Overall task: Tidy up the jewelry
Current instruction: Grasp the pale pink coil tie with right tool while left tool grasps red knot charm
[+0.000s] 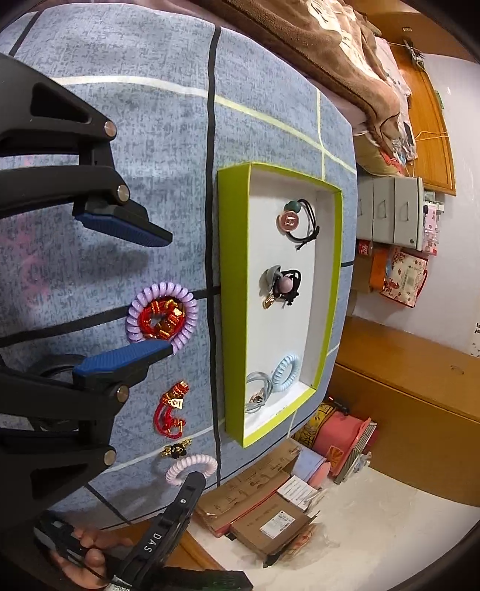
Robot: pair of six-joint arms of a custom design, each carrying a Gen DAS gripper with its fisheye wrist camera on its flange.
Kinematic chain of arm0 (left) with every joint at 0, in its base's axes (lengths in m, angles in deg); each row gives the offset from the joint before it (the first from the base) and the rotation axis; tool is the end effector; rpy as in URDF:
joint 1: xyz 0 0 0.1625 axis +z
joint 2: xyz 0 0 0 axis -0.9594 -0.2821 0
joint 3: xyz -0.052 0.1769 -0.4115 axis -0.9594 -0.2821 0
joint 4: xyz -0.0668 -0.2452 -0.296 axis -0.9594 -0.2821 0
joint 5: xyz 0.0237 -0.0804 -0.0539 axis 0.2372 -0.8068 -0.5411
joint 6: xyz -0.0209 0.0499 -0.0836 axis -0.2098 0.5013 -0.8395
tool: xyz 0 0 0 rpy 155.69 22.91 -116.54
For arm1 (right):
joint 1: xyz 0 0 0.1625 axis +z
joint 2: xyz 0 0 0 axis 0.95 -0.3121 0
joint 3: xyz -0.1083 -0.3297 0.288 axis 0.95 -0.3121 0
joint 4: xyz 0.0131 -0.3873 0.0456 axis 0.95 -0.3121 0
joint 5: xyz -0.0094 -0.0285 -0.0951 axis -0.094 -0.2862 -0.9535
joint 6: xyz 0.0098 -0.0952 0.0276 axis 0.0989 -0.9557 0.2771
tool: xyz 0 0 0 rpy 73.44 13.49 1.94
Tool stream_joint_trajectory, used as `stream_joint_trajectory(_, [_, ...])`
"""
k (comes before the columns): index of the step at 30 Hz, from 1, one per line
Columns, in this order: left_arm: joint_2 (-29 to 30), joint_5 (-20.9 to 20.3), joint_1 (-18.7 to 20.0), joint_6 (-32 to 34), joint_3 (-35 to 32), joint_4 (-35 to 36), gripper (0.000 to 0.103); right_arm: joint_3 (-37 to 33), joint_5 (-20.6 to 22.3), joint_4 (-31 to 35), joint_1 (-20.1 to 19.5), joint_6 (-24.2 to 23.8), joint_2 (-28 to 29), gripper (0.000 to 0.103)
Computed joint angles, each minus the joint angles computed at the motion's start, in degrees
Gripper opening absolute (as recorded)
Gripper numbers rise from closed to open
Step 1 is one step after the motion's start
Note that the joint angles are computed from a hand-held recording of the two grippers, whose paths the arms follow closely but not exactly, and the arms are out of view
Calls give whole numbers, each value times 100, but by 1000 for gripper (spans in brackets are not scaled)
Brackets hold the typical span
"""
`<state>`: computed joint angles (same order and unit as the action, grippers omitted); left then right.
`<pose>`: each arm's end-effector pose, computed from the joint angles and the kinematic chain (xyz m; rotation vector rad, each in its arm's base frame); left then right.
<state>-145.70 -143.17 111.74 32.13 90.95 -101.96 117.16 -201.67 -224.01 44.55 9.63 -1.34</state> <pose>-0.1265 -0.3383 0.1932 0.6975 2.5949 -0.6483 0.2099 -0.2811 0.1119 0.1786 -2.3739 0.9796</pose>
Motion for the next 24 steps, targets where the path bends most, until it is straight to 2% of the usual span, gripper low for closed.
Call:
stream_joint_trajectory(5, [196,303,-168,31,29,-47,54,12,39,8,-25,23,4,10])
stream_joint_trajectory(7, [308,364,-243,73,36,-115,48,12,41,15,-39,39,11,10])
stream_joint_trajectory(15, [639,284,-256,338,-39,-226,44,-21,86,62,-34,64,66,10])
stream_joint_trajectory(19, [822,560,-365,375,1,-226,38,-36,108,93,-41,73,73,10])
stream_joint_trajectory(21, [822,414,-285,378,-36,-181,36,-36,105,80,-44,73,81,10])
stream_joint_trajectory(24, [830,459,-296,389,-35,-156,34,-33,121,80,-56,75,78,10])
